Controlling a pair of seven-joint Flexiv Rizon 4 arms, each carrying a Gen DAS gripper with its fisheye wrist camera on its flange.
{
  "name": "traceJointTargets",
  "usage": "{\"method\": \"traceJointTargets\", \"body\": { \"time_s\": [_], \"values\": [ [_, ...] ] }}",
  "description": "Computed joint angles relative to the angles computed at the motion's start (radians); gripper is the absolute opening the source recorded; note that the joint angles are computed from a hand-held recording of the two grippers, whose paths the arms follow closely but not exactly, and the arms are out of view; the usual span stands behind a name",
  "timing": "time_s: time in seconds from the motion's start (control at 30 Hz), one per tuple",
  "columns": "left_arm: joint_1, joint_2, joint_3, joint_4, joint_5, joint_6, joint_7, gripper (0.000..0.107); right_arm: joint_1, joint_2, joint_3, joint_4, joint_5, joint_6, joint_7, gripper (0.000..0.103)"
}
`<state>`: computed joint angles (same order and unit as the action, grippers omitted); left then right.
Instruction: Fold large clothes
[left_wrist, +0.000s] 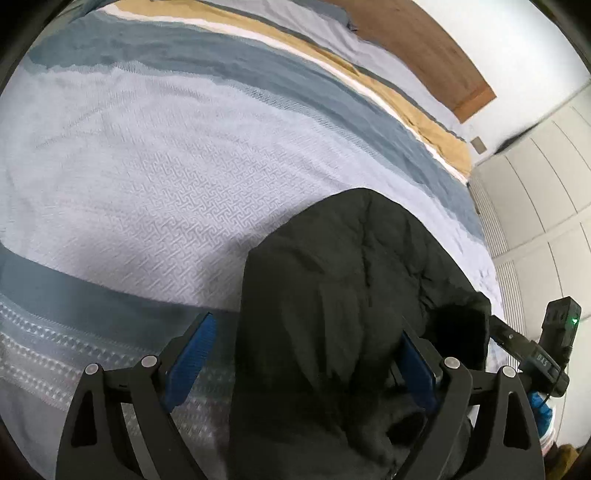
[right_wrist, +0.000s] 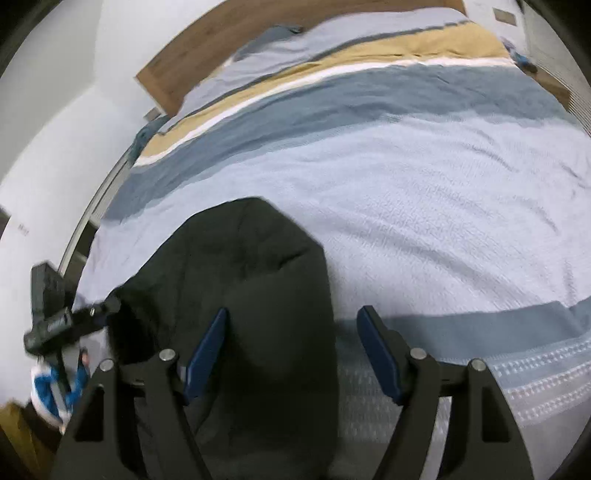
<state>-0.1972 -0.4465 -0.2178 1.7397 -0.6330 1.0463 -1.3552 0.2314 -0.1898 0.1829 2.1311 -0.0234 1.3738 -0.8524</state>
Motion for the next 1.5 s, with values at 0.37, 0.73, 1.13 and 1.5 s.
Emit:
{"method": "traceJointTargets", "body": {
  "time_s": [0.37, 0.73, 1.13, 1.5],
  "values": [
    [-0.052, -0.024, 0.054, -0.062, 0.149, -0.044, -0.164, 0.021, -0.019, -0.081, 0.037, -0.139, 0.053, -0.117, -0.067, 0.013],
    [-0.05, 0.314, 0.035, 0.249, -0.039, 0.042, 0.008, 0.017, 0.047, 0.222, 0.049, -0.052, 0.033, -0.314, -0.11, 0.01],
    [-0.25, 0.625, 0.15, 0.677, -0.243, 0.149, 0.147, 0.014, 0.138, 0.611, 0.139, 0.303, 0.118, -0.287, 0.076, 0.01],
    [-0.293, 0.605, 0.14, 0.719, -0.215, 0.217, 0.103, 0.013, 0.153, 0.64, 0.195, 0.512, -0.012, -0.155, 0.348, 0.01]
  ]
}}
